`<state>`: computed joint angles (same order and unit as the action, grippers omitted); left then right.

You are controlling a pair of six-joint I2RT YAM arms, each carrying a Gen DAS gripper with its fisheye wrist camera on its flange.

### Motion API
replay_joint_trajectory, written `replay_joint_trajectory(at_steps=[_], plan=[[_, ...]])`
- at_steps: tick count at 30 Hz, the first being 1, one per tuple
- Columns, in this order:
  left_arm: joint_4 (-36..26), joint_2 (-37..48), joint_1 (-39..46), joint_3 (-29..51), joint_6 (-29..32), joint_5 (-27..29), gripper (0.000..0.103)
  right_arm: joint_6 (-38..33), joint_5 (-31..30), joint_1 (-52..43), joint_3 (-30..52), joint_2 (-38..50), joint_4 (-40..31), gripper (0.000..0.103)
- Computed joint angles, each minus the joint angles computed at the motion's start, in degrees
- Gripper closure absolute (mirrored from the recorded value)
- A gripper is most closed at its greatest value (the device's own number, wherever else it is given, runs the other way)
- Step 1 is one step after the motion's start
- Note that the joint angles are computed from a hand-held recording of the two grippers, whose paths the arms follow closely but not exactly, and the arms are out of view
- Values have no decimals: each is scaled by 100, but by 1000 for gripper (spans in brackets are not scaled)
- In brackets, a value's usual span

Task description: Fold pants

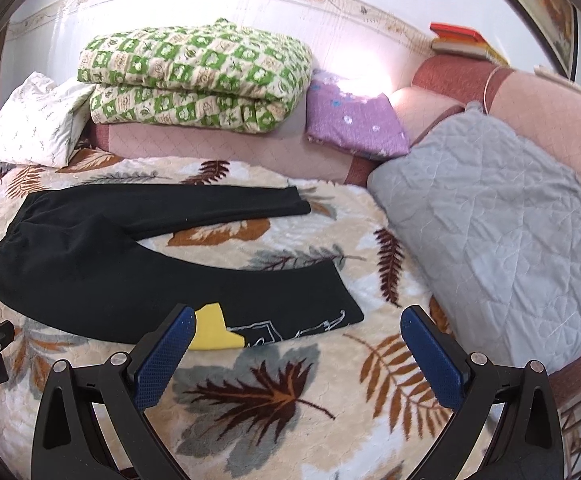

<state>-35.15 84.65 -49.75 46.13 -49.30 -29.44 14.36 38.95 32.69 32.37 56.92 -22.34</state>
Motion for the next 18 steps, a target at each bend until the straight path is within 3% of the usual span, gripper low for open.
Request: replay_joint_trajectory(at_steps=[2, 5, 9, 11, 14, 18], plan=[[1, -2, 160, 48, 133, 195, 0, -122, -390, -170, -14, -72, 46, 0], [-63, -8, 568, 186, 485, 427, 0, -510, -1534, -846, -32, -21, 193, 0], [-262, 30, 1726, 655, 1535, 1134, 0, -1168, -3380, -2284, 362, 539, 229, 0], [-399, 197, 2367, 1077, 2120, 1334, 0, -1384, -3925, -2823, 713, 919, 223, 0], [-522, 687, 3232, 1822, 2725, 1584, 0, -1782, -4489, -3413, 1539, 1655, 171, 0], [-843, 1724, 4175, 2940, 3108, 2254, 0, -2049, -4728, -3693, 3077, 2987, -127, 0]])
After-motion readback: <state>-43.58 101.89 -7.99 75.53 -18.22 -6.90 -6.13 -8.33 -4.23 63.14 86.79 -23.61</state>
